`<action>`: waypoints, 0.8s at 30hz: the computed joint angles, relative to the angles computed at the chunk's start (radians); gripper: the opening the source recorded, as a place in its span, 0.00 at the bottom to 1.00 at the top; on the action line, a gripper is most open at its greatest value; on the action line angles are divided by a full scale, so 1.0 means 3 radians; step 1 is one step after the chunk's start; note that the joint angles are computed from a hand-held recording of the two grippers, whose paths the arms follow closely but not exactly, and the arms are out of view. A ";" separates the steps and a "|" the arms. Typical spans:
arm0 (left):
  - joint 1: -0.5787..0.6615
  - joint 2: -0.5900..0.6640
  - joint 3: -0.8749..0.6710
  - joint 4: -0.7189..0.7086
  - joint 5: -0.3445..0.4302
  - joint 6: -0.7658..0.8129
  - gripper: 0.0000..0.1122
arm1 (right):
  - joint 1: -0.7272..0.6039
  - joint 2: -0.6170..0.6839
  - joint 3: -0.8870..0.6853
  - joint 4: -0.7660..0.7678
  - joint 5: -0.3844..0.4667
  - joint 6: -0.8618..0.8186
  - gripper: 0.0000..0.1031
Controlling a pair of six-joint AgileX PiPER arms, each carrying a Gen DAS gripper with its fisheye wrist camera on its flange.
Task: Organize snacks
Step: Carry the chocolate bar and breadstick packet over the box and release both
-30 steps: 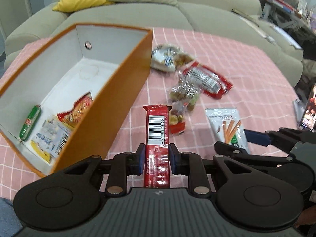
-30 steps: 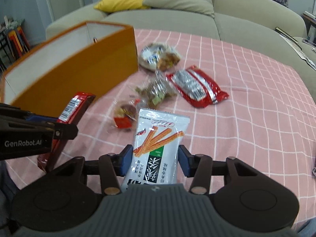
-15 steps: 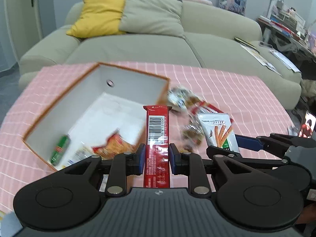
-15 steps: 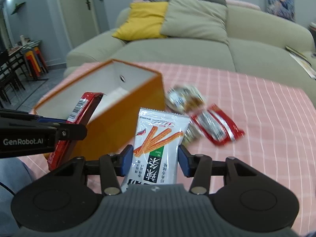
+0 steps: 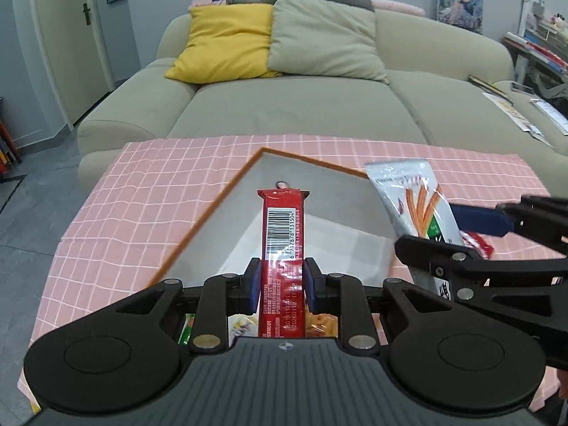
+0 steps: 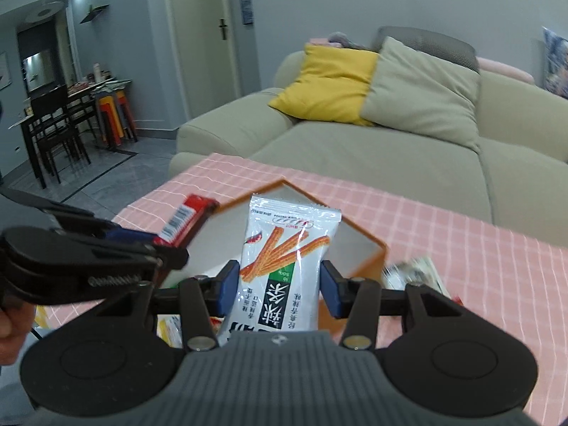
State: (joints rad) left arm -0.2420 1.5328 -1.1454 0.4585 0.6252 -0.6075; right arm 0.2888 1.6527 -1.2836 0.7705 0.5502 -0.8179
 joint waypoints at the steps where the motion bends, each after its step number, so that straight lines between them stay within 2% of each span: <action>1: 0.0054 0.0040 -0.0038 -0.0049 -0.0001 0.0089 0.24 | 0.0036 0.0065 -0.0093 -0.0058 0.0020 0.0063 0.45; 9: 0.0459 0.0454 -0.0352 -0.0513 0.0026 0.0722 0.24 | 0.0317 0.0656 -0.0844 -0.0815 0.0163 0.0792 0.45; 18: 0.0626 0.0952 -0.0633 -0.0754 0.0170 0.1090 0.24 | 0.0481 0.1281 -0.1497 -0.1451 0.0447 0.1094 0.45; 24: 0.0632 0.1136 -0.0677 -0.0819 0.0215 0.1184 0.24 | 0.0562 0.1599 -0.1850 -0.1739 0.0697 0.1147 0.45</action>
State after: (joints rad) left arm -0.0525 1.8735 -1.3485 0.2129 0.6896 -0.2523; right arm 0.4575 2.1325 -1.8386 0.2488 0.7593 -0.4737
